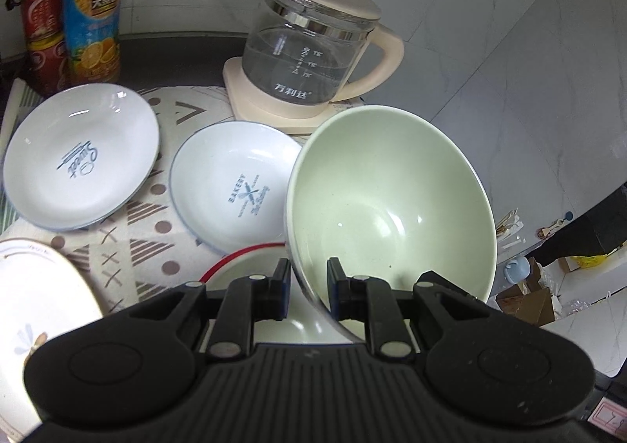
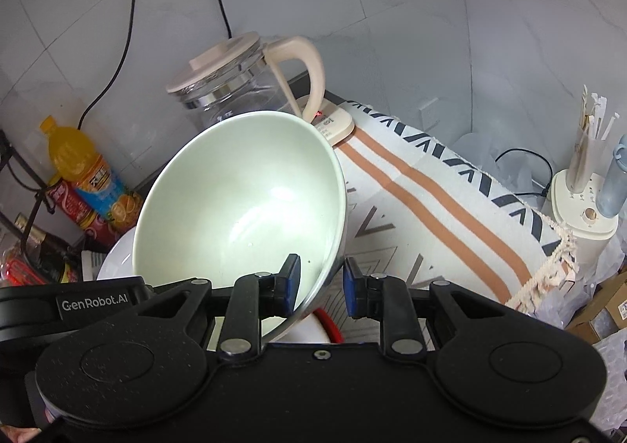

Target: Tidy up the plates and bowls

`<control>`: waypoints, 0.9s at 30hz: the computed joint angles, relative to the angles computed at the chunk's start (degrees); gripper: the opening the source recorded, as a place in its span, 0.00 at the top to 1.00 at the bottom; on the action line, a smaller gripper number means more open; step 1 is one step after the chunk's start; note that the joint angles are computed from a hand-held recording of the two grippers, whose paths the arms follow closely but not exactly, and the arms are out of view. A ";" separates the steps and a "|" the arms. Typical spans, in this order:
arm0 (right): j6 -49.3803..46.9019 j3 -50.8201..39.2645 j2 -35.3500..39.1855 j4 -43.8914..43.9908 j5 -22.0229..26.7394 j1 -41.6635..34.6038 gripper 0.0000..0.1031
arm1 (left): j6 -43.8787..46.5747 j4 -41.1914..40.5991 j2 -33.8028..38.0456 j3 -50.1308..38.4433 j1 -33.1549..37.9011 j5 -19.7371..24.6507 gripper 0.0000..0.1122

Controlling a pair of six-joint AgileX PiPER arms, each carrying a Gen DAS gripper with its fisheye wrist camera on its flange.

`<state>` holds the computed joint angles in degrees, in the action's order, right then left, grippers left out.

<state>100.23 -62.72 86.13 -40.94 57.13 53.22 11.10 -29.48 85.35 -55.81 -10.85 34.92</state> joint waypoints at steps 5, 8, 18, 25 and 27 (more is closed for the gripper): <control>0.71 -1.58 1.02 0.76 2.36 3.10 0.78 | 1.43 -1.05 -2.40 1.69 2.67 3.02 0.85; 1.40 -1.97 1.10 1.79 3.00 4.62 0.78 | 2.69 -1.23 -4.02 3.02 3.96 4.34 0.85; 1.70 -2.44 1.79 5.86 3.71 7.41 0.77 | 4.58 -0.98 -6.15 6.01 6.64 7.04 0.84; -0.19 -3.62 3.62 8.19 3.41 7.27 0.77 | 4.81 -0.73 -5.24 6.88 7.62 7.70 0.84; -0.78 -3.63 3.81 8.81 3.34 7.12 0.77 | 4.65 -0.49 -4.82 6.90 7.69 8.01 0.84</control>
<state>99.45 -66.35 89.94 -32.12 60.47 60.33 15.75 -29.97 80.53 -48.91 -3.16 42.92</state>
